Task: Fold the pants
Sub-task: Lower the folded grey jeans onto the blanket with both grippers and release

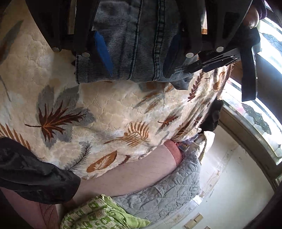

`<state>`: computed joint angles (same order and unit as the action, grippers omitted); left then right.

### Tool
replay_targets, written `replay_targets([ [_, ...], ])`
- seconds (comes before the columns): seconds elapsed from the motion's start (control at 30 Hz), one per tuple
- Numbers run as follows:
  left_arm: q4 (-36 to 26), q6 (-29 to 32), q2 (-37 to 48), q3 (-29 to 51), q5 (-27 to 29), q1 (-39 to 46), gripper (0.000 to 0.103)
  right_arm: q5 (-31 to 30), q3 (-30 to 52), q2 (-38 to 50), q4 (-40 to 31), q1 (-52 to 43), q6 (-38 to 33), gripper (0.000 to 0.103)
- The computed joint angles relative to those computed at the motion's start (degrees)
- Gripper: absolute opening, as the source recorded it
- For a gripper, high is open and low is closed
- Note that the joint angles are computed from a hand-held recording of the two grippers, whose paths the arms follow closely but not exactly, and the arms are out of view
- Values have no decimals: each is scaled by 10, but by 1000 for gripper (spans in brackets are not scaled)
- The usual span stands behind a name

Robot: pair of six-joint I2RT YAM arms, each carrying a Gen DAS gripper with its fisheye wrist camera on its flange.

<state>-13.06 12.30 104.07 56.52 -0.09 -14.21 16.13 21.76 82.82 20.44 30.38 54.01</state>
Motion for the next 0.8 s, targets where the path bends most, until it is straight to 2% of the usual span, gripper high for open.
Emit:
replay_targets([
  [0.1,0,6,58,21,-25,-12,63,-52,40,88,-17,-30,8,63],
  [0.13,9,3,65,18,-24,-11,64,-44,46,93,-20,-28,0,63],
  [0.2,14,-1,54,11,-25,-9,68,-31,53,88,-40,-19,-15,62],
  [0.3,4,-6,-1,-15,11,14,67,-6,17,37,-37,4,4,63],
  [0.37,8,2,-71,-58,39,31,67,42,-15,-27,-45,47,17,63],
  [0.47,1,17,-206,-126,72,57,68,183,-28,-133,-124,159,35,63],
  [0.53,-32,23,-292,-146,91,75,70,274,-10,-188,-219,247,75,63],
  [0.63,-91,23,-410,-157,115,105,76,384,69,-209,-422,374,190,63],
  [0.73,-146,29,-500,-150,124,133,82,469,191,-157,-667,480,356,68],
  [0.8,-181,40,-553,-145,144,162,83,500,269,-105,-822,533,480,71],
])
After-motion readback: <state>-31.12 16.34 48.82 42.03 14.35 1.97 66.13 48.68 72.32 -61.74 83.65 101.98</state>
